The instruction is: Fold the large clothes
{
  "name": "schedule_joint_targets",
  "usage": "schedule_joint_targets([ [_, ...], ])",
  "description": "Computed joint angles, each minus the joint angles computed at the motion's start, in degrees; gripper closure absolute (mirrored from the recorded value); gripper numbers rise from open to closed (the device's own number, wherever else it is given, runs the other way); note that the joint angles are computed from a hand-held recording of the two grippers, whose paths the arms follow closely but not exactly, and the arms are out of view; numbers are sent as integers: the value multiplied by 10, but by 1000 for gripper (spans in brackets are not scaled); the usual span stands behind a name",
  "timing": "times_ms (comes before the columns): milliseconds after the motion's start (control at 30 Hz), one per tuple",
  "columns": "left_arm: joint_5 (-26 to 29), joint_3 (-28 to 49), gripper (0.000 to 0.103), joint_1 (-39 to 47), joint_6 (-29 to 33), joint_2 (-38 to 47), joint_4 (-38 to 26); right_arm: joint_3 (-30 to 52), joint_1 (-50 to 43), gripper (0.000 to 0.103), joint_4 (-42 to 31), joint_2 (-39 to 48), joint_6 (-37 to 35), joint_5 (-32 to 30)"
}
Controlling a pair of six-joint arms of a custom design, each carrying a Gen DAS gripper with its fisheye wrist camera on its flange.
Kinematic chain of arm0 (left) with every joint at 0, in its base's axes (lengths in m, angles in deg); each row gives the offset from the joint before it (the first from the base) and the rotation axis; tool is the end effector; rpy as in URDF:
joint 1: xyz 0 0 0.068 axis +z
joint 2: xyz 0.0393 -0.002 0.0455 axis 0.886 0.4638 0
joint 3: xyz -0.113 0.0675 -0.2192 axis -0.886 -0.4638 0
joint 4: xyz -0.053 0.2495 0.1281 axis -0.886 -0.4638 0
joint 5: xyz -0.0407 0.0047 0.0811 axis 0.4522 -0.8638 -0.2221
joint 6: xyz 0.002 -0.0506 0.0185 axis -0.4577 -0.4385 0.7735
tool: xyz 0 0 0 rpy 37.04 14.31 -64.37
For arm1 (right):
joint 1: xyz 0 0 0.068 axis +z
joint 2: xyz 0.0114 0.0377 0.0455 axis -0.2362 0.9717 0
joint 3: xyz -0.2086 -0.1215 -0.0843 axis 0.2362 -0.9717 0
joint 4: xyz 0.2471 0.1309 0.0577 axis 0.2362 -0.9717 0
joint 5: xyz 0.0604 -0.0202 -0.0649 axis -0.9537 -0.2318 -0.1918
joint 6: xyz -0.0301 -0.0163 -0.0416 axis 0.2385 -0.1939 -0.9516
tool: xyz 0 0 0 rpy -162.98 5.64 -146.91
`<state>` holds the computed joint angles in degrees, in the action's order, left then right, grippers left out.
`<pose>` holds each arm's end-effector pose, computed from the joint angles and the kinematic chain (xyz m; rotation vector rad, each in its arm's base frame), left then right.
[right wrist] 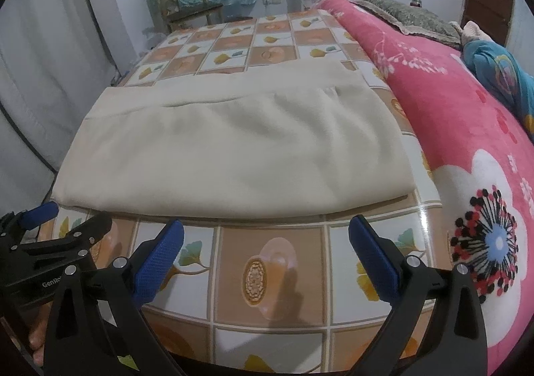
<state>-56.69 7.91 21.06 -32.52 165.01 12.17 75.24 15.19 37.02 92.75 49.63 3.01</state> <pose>0.2995 -0.2477 0.2323 0.0585 2.6343 0.0304 0.2482 0.1248 0.2292 0.1227 2.5338 0.0045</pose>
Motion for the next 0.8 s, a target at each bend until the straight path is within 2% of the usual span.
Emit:
schedule_joint_targets([
  [800, 16, 5, 8, -1, -2, 6, -1, 0, -10, 7, -8, -2, 2, -15],
])
